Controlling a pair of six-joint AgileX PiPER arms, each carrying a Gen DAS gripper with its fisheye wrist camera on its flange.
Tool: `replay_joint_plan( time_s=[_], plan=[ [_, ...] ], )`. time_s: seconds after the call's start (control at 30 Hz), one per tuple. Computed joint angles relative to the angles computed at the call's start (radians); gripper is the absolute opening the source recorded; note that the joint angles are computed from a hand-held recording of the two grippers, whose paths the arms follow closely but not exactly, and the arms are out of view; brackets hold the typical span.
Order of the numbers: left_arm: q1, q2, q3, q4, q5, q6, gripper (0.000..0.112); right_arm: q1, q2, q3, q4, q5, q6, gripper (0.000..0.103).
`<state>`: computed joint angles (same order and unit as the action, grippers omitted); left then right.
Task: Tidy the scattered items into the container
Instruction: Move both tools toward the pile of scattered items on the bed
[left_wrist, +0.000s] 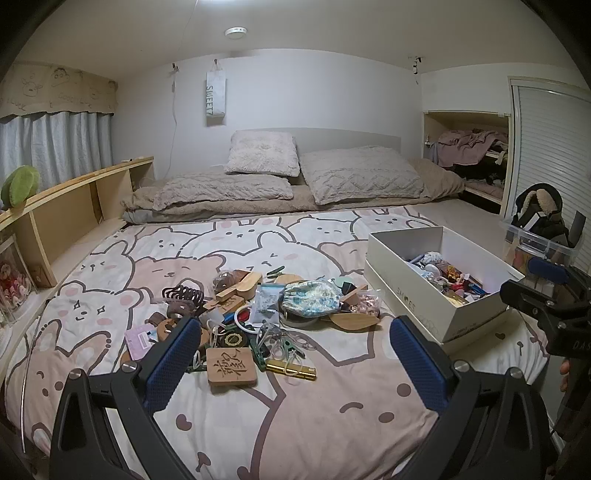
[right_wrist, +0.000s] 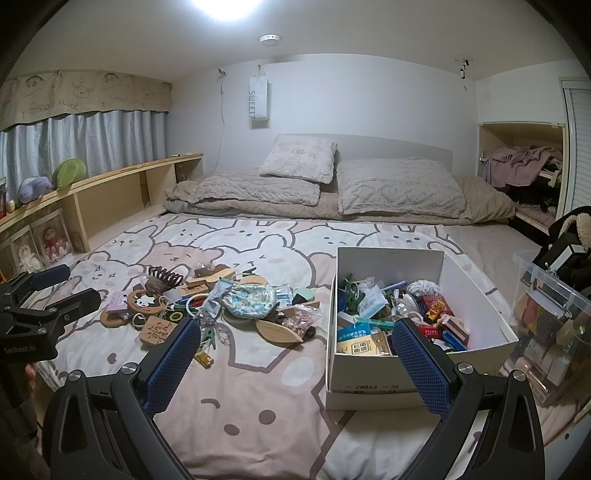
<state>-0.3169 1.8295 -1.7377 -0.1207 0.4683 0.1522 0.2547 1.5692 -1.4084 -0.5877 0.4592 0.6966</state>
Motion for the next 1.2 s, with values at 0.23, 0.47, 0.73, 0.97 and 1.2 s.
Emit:
replay_joint_plan(
  time_s=[0.23, 0.47, 0.73, 0.97, 1.2],
  plan=[
    [0.002, 0.000, 0.009, -0.005, -0.011, 0.001, 0.103, -0.008, -0.006, 0.016, 0.002, -0.014, 0.008, 0.103],
    [0.015, 0.004, 0.000, -0.024, 0.000, 0.014, 0.103, -0.013, 0.001, 0.006, 0.039, -0.010, -0.027, 0.103],
    [0.060, 0.034, -0.042, -0.016, 0.027, -0.017, 0.103, -0.009, 0.047, -0.024, 0.089, -0.006, -0.071, 0.103],
    [0.099, 0.069, -0.069, 0.009, 0.050, -0.043, 0.103, -0.004, 0.111, -0.066, 0.162, -0.003, -0.139, 0.103],
    [0.133, 0.109, -0.092, -0.004, 0.076, -0.019, 0.103, 0.003, 0.175, -0.111, 0.236, 0.014, -0.219, 0.103]
  ],
)
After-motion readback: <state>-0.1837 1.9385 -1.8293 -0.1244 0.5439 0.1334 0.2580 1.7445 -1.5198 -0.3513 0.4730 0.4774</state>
